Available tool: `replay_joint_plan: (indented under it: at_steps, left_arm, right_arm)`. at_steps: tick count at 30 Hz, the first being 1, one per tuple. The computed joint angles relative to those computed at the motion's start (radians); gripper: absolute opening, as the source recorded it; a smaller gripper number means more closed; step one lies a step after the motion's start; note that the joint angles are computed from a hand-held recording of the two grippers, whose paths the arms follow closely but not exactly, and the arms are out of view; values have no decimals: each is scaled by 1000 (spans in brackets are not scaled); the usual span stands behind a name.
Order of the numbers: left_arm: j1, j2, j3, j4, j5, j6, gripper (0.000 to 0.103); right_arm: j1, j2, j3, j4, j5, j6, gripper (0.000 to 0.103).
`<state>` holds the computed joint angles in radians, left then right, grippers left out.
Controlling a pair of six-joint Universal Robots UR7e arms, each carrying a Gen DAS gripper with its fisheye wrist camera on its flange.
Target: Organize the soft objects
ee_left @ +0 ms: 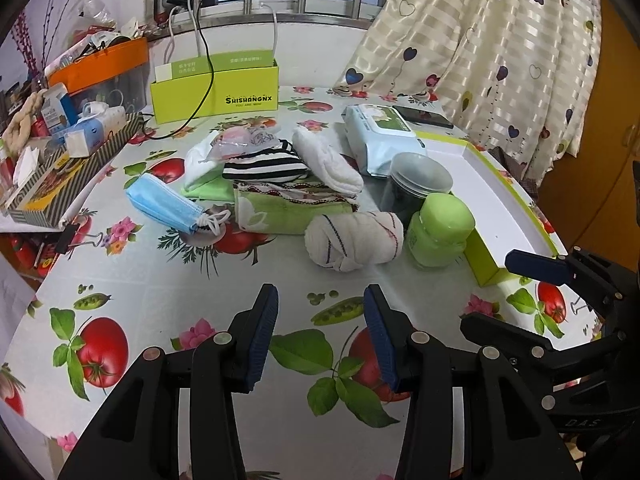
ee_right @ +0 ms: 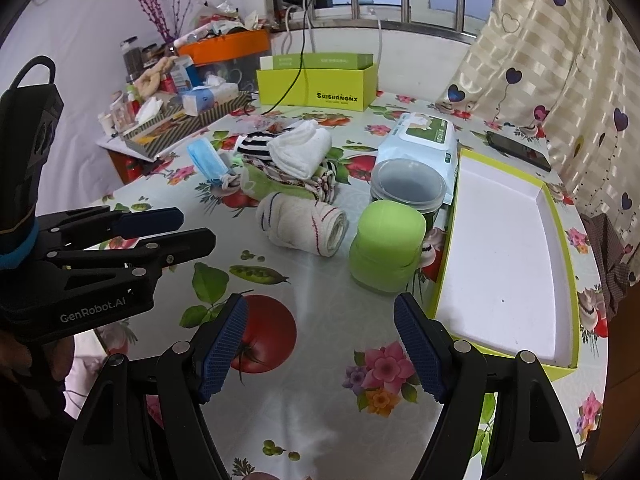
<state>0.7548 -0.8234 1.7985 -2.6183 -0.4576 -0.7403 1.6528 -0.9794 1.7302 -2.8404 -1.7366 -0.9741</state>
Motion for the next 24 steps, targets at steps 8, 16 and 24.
replay_joint_plan:
  at_steps: [8,16,24]
  left_arm:
    - [-2,-2,4,-6,13,-3,46]
    - [4,-3,5,-22,-13,7,46]
    - [8,2,12,-72,-29,38,46]
  right_arm:
    - [-2,1,-5,6,5,-1,76]
    - [0,4,-9,11,8,0,76]
    - [-3,1,-4,11,27,-2,76]
